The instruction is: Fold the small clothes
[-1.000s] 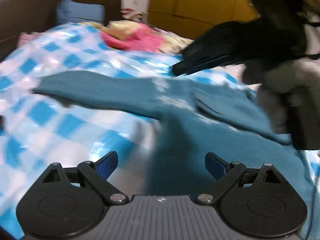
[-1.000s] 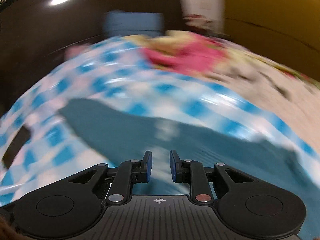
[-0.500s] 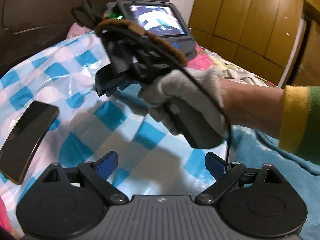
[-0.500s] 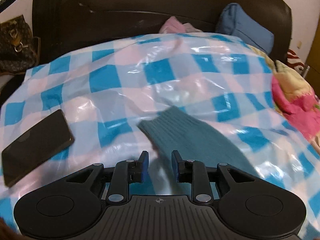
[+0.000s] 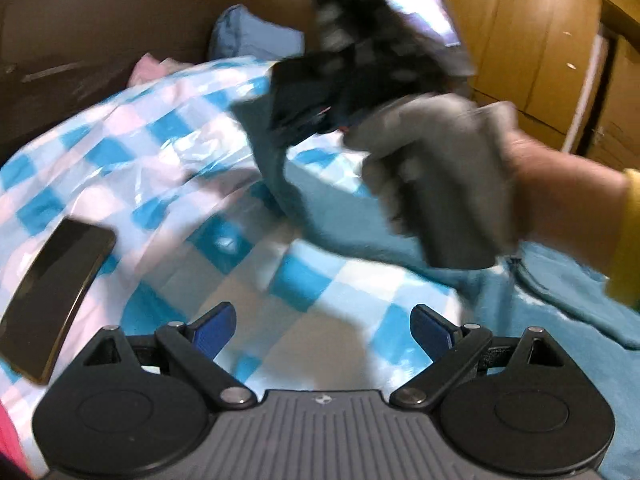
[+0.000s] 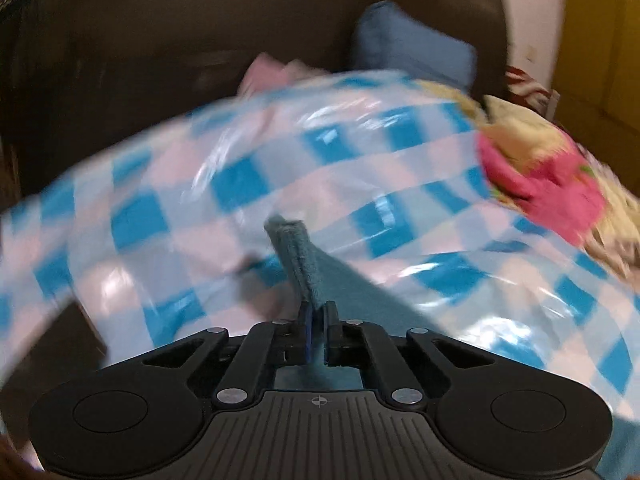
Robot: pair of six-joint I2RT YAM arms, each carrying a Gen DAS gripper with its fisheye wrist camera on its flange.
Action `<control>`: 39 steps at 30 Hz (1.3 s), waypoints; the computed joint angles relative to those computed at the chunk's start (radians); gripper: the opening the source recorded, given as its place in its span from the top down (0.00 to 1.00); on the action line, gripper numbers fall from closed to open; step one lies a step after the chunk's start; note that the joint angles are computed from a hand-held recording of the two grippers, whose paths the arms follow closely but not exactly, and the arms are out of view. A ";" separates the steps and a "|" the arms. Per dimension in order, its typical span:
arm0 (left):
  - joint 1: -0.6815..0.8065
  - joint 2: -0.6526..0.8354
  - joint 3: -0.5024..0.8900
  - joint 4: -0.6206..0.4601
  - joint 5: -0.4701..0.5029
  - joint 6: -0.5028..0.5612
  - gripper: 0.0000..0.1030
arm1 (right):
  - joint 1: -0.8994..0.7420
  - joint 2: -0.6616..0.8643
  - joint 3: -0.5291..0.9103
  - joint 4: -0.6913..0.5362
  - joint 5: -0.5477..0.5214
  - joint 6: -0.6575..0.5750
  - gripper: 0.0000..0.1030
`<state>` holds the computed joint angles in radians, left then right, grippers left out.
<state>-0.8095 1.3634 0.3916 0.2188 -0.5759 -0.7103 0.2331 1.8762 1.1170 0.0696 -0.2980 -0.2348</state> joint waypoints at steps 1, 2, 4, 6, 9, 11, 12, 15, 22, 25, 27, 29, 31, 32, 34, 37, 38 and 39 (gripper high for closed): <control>-0.014 0.007 0.019 -0.002 -0.012 0.020 0.00 | -0.050 -0.044 -0.015 -0.016 -0.042 0.022 0.99; -0.027 0.015 0.040 -0.002 -0.021 0.041 0.00 | -0.094 -0.078 -0.026 -0.027 -0.077 0.038 0.99; -0.050 0.042 0.090 0.003 -0.034 0.093 0.00 | -0.209 -0.137 -0.030 -0.062 -0.153 0.073 0.99; -0.080 0.078 0.145 0.013 -0.049 0.147 0.00 | -0.345 -0.177 -0.020 -0.109 -0.242 0.100 0.99; -0.117 0.156 0.246 0.022 -0.045 0.229 0.00 | -0.551 -0.210 -0.007 -0.146 -0.356 0.107 0.99; -0.139 0.224 0.326 0.024 -0.030 0.281 0.00 | -0.691 -0.206 0.003 -0.153 -0.424 0.103 0.99; -0.152 0.257 0.366 0.022 -0.025 0.307 0.00 | -0.756 -0.192 0.014 -0.152 -0.450 0.105 0.99; -0.199 0.372 0.491 0.027 -0.019 0.399 0.00 | -0.929 -0.099 0.072 -0.143 -0.489 0.117 0.99; -0.255 0.641 0.795 -0.094 0.081 0.478 0.00 | -1.109 0.228 0.234 -0.175 -0.394 0.058 1.00; -0.256 0.694 0.848 -0.153 0.094 0.478 0.00 | -1.158 0.339 0.298 -0.208 -0.405 0.086 1.00; -0.254 0.708 0.862 -0.187 0.089 0.470 0.00 | -1.194 0.382 0.337 -0.241 -0.441 0.088 1.00; -0.250 0.721 0.882 -0.219 0.079 0.457 0.00 | -1.210 0.392 0.341 -0.245 -0.478 0.099 0.92; -0.236 0.733 0.890 -0.222 0.081 0.451 0.00 | -1.228 0.414 0.384 -0.288 -0.527 0.099 0.92; -0.235 0.733 0.892 -0.226 0.076 0.443 0.00 | -1.234 0.415 0.394 -0.298 -0.542 0.102 0.92; -0.233 0.738 0.900 -0.228 0.062 0.439 0.00 | -1.221 0.425 0.426 -0.325 -0.534 0.100 0.92; -0.225 0.739 0.903 -0.218 0.043 0.448 0.00 | -1.212 0.442 0.446 -0.334 -0.514 0.119 0.89; -0.222 0.738 0.901 -0.213 0.041 0.452 0.00 | -1.215 0.454 0.460 -0.347 -0.529 0.135 0.86; -0.219 0.737 0.899 -0.209 0.039 0.457 0.00 | -1.216 0.470 0.481 -0.372 -0.542 0.146 0.81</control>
<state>-1.0284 2.1005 1.2911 0.0094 -0.5369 -0.2537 -0.9832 2.3460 1.5981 -0.3025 -0.8397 -0.0891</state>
